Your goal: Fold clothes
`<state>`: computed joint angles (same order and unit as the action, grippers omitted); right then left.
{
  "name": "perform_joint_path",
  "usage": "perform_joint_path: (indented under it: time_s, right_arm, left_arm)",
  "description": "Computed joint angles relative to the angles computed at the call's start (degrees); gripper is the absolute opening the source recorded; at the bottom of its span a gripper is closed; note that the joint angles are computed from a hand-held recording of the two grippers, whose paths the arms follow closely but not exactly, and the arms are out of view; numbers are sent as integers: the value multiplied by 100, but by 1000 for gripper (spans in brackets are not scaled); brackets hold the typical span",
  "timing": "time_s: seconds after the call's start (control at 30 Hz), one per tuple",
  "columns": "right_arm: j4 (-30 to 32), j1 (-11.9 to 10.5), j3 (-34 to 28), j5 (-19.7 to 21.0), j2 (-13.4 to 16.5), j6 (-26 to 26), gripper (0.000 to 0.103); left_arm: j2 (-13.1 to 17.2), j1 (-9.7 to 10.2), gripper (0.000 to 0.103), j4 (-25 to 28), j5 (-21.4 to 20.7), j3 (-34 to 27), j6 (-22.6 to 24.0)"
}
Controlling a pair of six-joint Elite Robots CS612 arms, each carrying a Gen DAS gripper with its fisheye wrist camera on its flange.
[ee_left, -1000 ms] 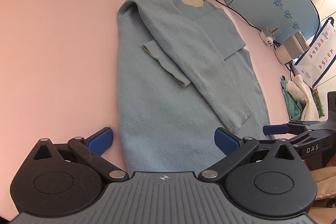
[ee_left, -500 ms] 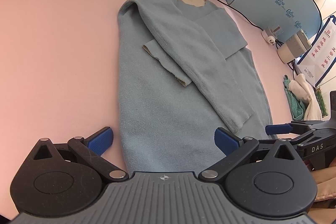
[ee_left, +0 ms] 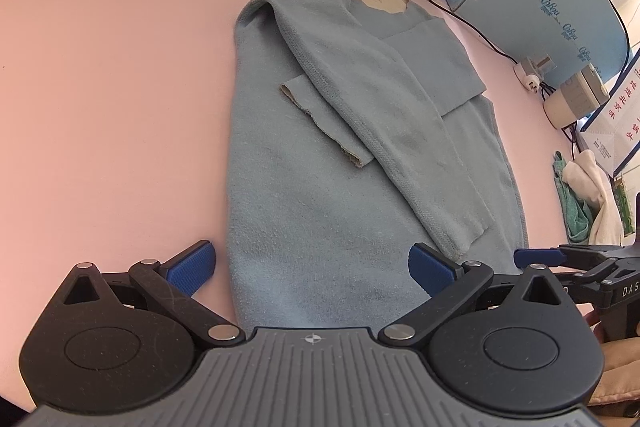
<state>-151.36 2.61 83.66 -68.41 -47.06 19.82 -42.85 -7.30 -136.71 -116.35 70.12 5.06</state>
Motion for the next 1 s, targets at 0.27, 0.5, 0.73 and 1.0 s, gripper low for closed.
perform_joint_path:
  time_s: [0.27,0.5,0.73,1.0]
  right_arm:
    - [-129,-20,49,108,3,-53,103]
    - [-234,-38,86,168,8,0,103]
    - [-214,-35,84,139,3,-22,103]
    - [-200,-17,64,70,12,-35,103]
  left_arm:
    - [190,192,103,227,-744,-280,-761]
    - [136,110,103,399,-491,-274,-335]
    - [78,53,103,296,-245,-168,-27]
    - [114,90,103,305,-361,-205,-5]
